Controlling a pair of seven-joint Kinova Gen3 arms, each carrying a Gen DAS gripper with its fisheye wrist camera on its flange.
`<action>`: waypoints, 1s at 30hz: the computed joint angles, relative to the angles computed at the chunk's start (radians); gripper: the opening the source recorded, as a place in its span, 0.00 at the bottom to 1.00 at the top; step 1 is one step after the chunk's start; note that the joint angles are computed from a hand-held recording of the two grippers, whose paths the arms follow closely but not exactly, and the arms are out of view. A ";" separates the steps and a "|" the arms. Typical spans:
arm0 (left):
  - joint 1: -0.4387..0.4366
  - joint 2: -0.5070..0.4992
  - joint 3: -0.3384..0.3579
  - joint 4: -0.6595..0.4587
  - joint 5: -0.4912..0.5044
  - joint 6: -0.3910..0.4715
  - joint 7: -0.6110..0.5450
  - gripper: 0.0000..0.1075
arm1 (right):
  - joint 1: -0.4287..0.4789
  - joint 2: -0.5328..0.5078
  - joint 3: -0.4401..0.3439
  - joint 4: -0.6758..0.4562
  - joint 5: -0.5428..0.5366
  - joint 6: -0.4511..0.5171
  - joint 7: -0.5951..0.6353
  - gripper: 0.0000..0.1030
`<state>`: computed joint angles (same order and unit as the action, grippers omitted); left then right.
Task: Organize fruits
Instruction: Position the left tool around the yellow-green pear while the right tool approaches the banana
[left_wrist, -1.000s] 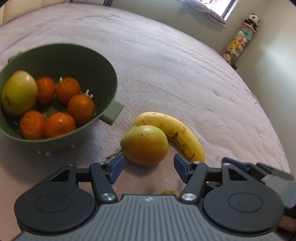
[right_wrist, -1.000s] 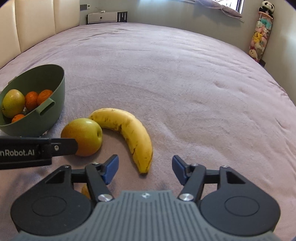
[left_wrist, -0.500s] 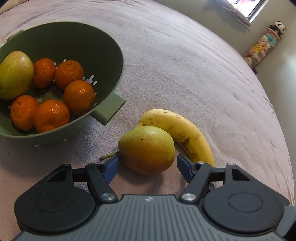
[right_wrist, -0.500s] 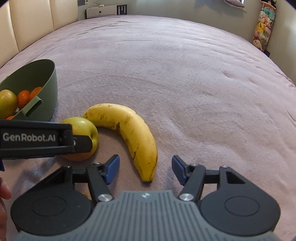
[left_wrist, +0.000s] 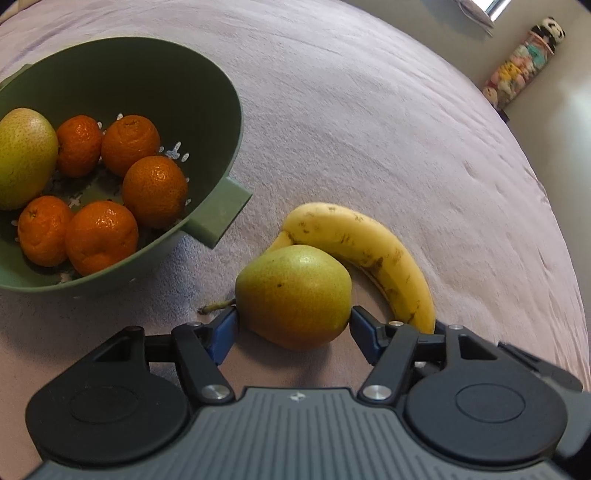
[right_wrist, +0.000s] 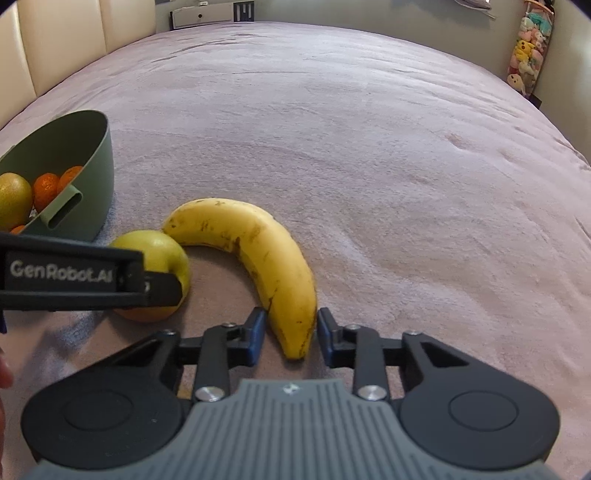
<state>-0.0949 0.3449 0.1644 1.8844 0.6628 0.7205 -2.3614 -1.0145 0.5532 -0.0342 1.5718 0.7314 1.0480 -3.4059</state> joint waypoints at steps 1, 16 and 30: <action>-0.002 0.005 -0.004 -0.016 -0.017 0.027 0.002 0.69 | 0.001 -0.005 0.000 0.003 -0.003 -0.003 -0.008 0.26; 0.006 -0.014 -0.058 -0.115 -0.194 0.253 0.021 0.47 | 0.003 -0.026 -0.029 -0.031 -0.080 0.026 0.012 0.12; -0.093 -0.046 -0.080 -0.103 -0.158 0.284 0.044 0.46 | -0.028 -0.003 -0.014 -0.057 0.010 -0.073 0.056 0.14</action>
